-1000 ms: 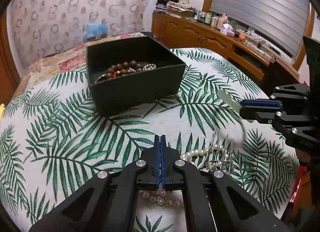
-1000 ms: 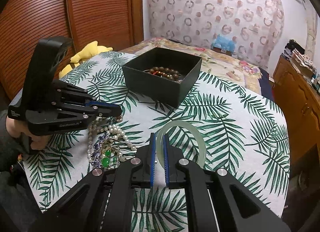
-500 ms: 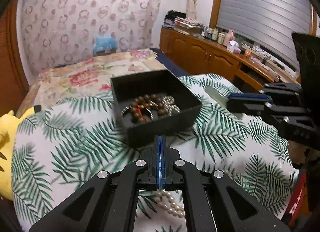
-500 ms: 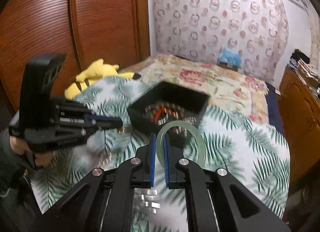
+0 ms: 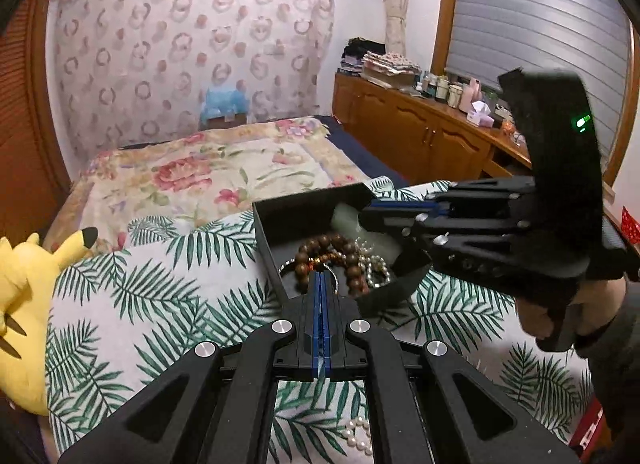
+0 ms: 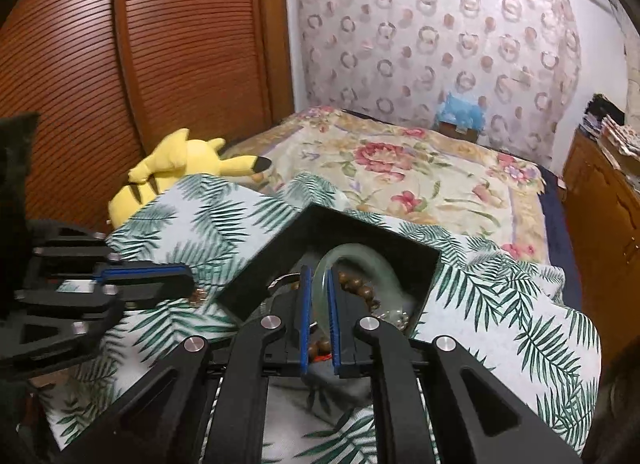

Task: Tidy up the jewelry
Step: 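Lower the jade dish into the black box and open the right tool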

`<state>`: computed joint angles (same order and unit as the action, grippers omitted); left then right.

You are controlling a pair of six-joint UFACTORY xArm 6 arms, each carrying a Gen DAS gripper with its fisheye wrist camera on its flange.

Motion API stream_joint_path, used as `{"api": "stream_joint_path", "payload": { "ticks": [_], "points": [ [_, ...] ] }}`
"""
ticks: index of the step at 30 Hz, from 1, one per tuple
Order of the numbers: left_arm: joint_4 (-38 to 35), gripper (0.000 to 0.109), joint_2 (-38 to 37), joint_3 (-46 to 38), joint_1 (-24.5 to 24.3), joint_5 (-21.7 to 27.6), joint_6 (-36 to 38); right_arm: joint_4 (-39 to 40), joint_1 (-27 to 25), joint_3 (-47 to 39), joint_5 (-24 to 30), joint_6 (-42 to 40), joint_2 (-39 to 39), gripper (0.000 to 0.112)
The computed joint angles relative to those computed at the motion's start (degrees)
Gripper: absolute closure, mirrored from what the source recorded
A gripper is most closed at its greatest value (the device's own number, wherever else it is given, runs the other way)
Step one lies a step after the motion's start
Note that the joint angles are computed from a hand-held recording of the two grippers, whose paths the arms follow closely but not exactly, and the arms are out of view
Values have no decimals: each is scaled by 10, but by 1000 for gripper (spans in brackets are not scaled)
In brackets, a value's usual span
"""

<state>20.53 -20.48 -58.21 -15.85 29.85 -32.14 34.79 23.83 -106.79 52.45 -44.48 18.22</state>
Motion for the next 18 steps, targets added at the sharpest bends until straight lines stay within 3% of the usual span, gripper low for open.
{"api": "stream_joint_path", "payload": {
  "ticks": [3,18],
  "points": [
    [2,108,10,-10,1,2,-2,3,-5,-6,3,5,6,101],
    [12,108,107,-110,-3,33,7,33,-54,146,-29,-51,-104,101]
  ]
}}
